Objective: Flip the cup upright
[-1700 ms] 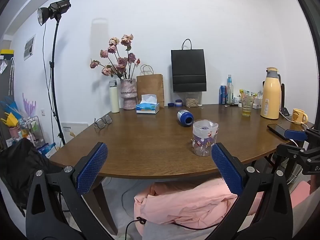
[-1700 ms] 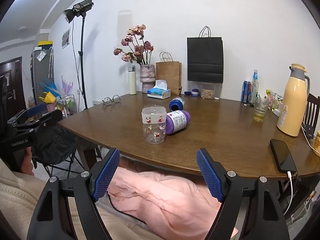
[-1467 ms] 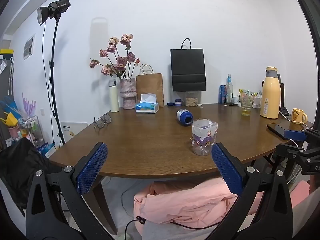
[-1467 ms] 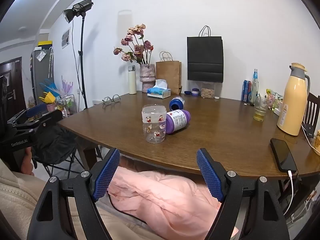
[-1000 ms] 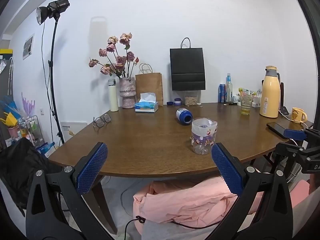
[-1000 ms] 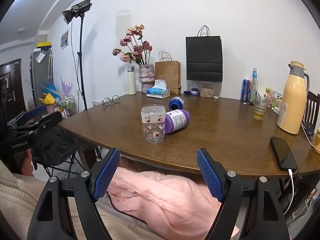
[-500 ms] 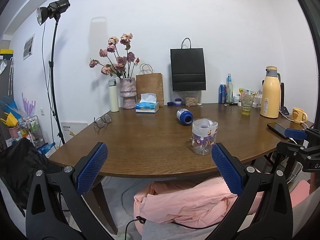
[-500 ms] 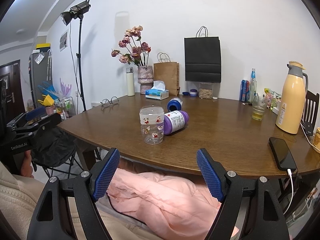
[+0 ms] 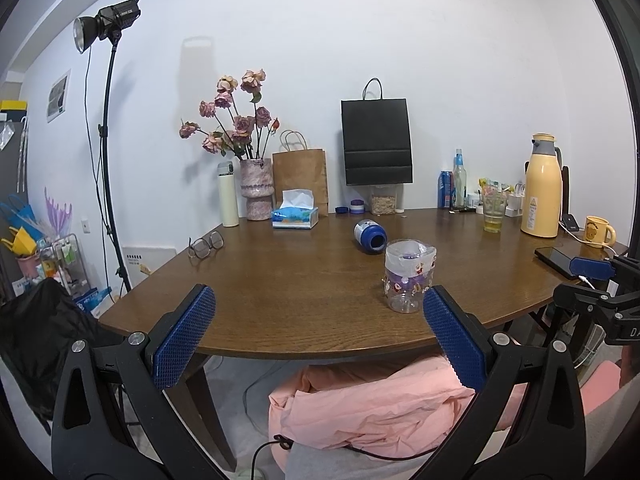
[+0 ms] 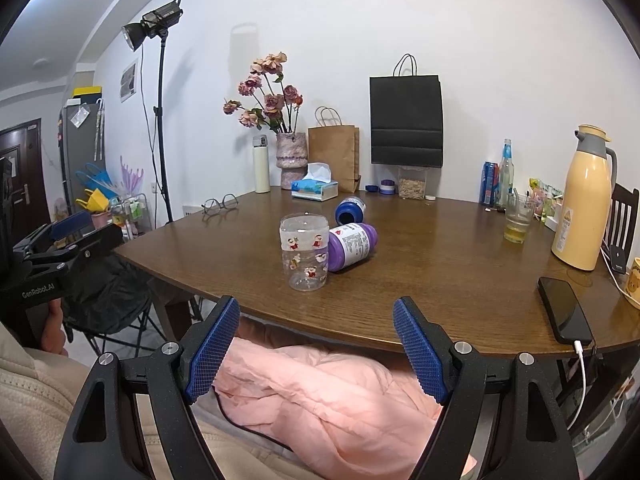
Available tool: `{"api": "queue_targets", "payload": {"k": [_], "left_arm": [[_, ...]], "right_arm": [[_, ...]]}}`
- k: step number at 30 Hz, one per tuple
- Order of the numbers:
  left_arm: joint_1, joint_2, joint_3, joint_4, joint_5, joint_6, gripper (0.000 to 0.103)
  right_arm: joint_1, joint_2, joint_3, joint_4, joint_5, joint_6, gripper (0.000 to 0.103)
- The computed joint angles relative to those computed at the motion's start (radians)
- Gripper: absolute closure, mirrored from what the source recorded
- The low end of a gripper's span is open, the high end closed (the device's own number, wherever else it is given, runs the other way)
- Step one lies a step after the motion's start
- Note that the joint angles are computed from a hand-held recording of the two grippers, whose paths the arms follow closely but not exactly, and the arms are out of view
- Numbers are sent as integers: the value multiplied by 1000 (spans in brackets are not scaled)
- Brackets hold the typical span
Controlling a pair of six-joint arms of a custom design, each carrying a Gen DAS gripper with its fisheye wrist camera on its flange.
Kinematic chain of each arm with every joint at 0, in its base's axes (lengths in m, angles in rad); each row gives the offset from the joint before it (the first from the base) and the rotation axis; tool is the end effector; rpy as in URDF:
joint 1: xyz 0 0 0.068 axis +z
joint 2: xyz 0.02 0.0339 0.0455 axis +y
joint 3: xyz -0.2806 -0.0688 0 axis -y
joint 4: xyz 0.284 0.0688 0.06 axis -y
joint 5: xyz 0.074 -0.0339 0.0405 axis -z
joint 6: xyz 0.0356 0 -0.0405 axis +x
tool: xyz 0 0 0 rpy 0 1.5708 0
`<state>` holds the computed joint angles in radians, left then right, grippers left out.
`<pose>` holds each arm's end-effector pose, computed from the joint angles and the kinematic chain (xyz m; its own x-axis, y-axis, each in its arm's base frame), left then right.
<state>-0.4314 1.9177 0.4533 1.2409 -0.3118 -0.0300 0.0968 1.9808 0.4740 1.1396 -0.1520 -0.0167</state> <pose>0.2865 -0.1199 0.0775 -0.2050 0.0630 -0.9767 0.1202 0.9920 0.0387 0.3098 0.0355 0.0521 -0.3533 -0.0509 -0.9341 -0.2421 0.9695 0.0388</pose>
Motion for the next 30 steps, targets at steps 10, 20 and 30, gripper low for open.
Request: {"api": "queue_targets", "payload": {"k": [10, 20, 30], "left_arm": [[-1, -7, -3, -3, 0, 1, 0], [-4, -5, -3, -2, -1, 1, 0], [-7, 1, -2, -1, 1, 0, 0]], "right_arm": [[0, 0, 1, -2, -1, 0, 19], [9, -6, -1, 3, 26, -14, 19], [8, -8, -2, 2, 24, -15, 19]]}}
